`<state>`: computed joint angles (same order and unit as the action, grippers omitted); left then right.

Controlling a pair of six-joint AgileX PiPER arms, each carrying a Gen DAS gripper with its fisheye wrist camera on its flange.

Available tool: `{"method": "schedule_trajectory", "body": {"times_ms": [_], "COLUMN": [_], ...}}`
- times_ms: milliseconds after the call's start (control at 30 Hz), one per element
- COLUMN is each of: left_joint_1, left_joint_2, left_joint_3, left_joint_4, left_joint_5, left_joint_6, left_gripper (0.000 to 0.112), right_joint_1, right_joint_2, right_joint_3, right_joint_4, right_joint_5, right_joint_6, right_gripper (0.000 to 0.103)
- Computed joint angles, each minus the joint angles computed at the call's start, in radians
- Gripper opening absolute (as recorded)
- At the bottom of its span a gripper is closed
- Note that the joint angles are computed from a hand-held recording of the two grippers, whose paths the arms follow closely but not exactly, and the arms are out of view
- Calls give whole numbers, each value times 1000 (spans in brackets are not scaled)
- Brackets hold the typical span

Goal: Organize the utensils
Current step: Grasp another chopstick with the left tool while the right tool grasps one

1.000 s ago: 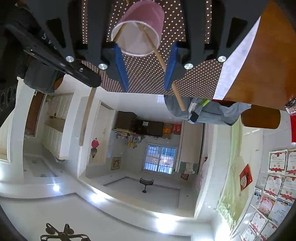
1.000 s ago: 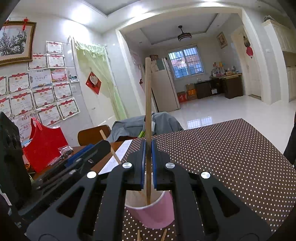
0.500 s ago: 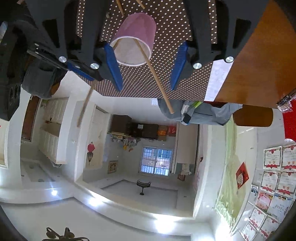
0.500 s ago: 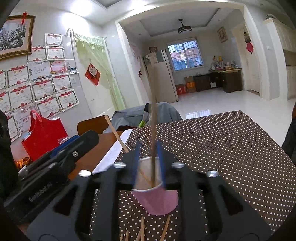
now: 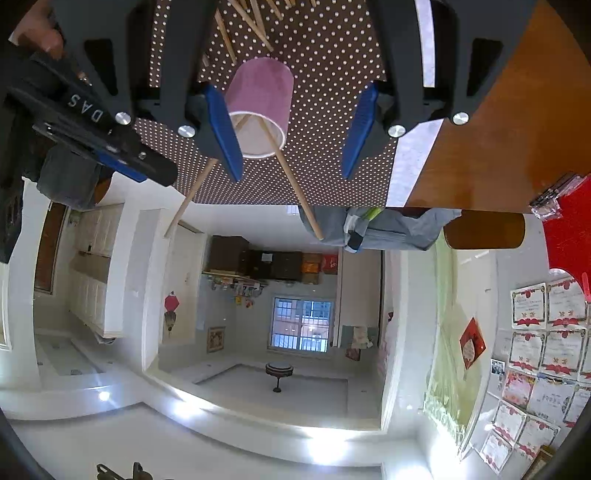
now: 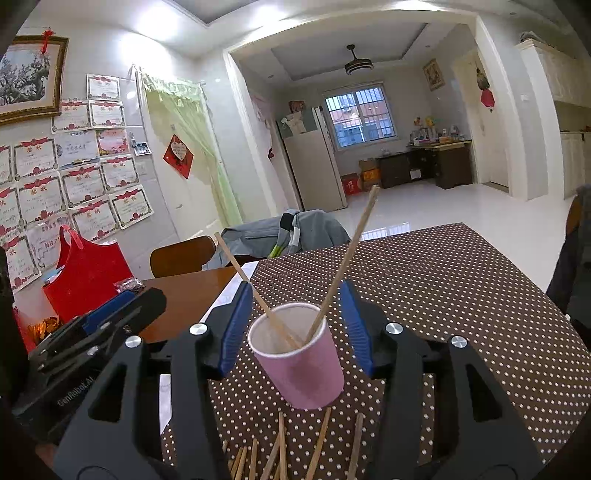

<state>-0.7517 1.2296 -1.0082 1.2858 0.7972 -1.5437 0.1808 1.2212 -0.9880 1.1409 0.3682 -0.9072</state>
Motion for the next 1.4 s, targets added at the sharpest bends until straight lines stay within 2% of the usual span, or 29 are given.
{"method": "schedule_trajectory", "body": {"times_ms": [133, 233, 300, 533, 667, 767, 867, 1000, 1233, 1400], "left_joint_1": [-76, -135, -148, -63, -7, 26, 71, 61, 18, -7], "left_joint_2": [-28, -42, -50, -100, -112, -90, -79, -65, -28, -30], "left_joint_3": [19, 32, 31, 52, 95, 118, 152, 185, 179, 185], "left_joint_4": [-21, -53, -135, -544, -700, -776, -884, -906, -888, -871], "left_joint_5": [75, 130, 150, 117, 116, 127, 89, 78, 140, 164], "left_joint_6": [11, 35, 91, 346, 442, 495, 563, 562, 531, 528], "left_gripper": [55, 55, 55, 55, 55, 55, 55, 55, 55, 55], "right_joint_1": [-14, 2, 15, 21, 18, 3, -10, -26, -80, -57], "right_joint_2": [-57, -106, -134, -207, -214, -194, -182, -169, -152, -128], "right_joint_3": [40, 68, 89, 150, 169, 177, 190, 198, 205, 191], "right_joint_4": [-58, -192, -280, -550, -663, -674, -687, -689, -626, -683], "right_joint_5": [9, -1, -6, 47, 101, 149, 179, 212, 261, 273], "right_joint_6": [51, 160, 227, 406, 484, 487, 485, 475, 397, 447], "right_gripper": [52, 53, 55, 62, 62, 62, 62, 62, 62, 62]}}
